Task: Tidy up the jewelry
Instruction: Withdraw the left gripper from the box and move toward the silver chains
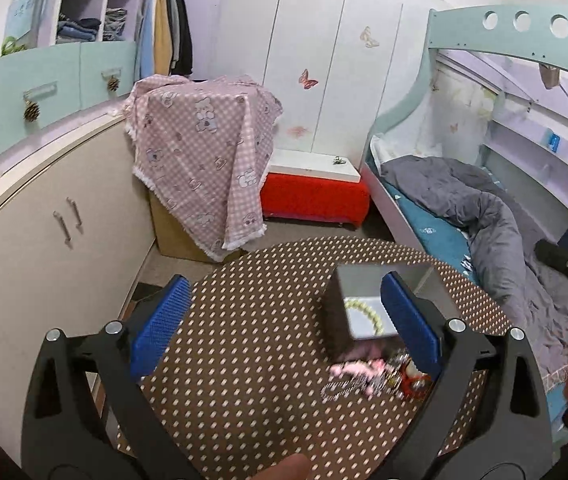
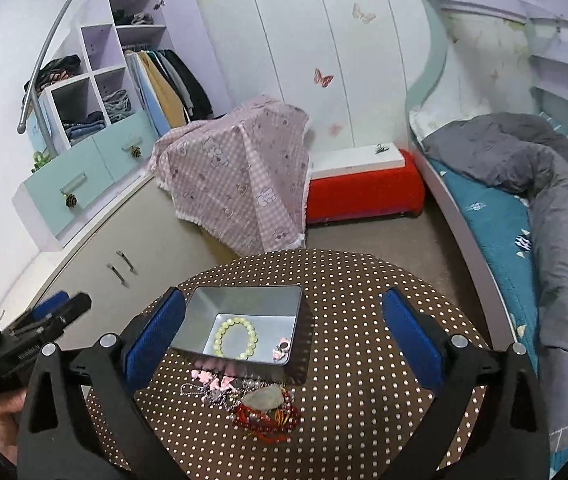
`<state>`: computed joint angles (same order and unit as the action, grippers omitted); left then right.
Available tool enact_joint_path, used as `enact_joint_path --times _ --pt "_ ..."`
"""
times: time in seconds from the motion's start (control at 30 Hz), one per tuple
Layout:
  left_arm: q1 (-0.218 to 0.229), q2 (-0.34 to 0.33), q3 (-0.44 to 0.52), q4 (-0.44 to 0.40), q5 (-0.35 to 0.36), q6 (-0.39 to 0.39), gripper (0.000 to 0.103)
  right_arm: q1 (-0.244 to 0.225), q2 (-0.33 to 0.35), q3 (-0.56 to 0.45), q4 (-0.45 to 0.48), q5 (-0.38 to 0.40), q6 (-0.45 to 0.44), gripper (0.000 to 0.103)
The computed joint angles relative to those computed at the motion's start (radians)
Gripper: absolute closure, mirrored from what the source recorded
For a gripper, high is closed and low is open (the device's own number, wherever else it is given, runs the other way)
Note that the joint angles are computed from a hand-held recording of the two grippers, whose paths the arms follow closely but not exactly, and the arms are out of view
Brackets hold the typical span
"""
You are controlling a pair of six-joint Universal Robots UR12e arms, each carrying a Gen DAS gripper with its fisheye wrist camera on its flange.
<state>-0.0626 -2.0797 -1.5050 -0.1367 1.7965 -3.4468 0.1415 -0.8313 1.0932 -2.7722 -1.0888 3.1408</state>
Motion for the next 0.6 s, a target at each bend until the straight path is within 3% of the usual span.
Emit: enact_joint_path --times 0.33,0.6 --pt "-0.016 0.022 -0.065 0.009 0.014 -0.006 0.009 0.001 -0.044 0.09 -0.051 -0.037 -0.048 0.008" --pt "-0.044 0.013 -0.067 -0.017 0.015 0.021 0.009 -0.008 -0.053 0.136 -0.013 -0.042 -0.073 0.008"
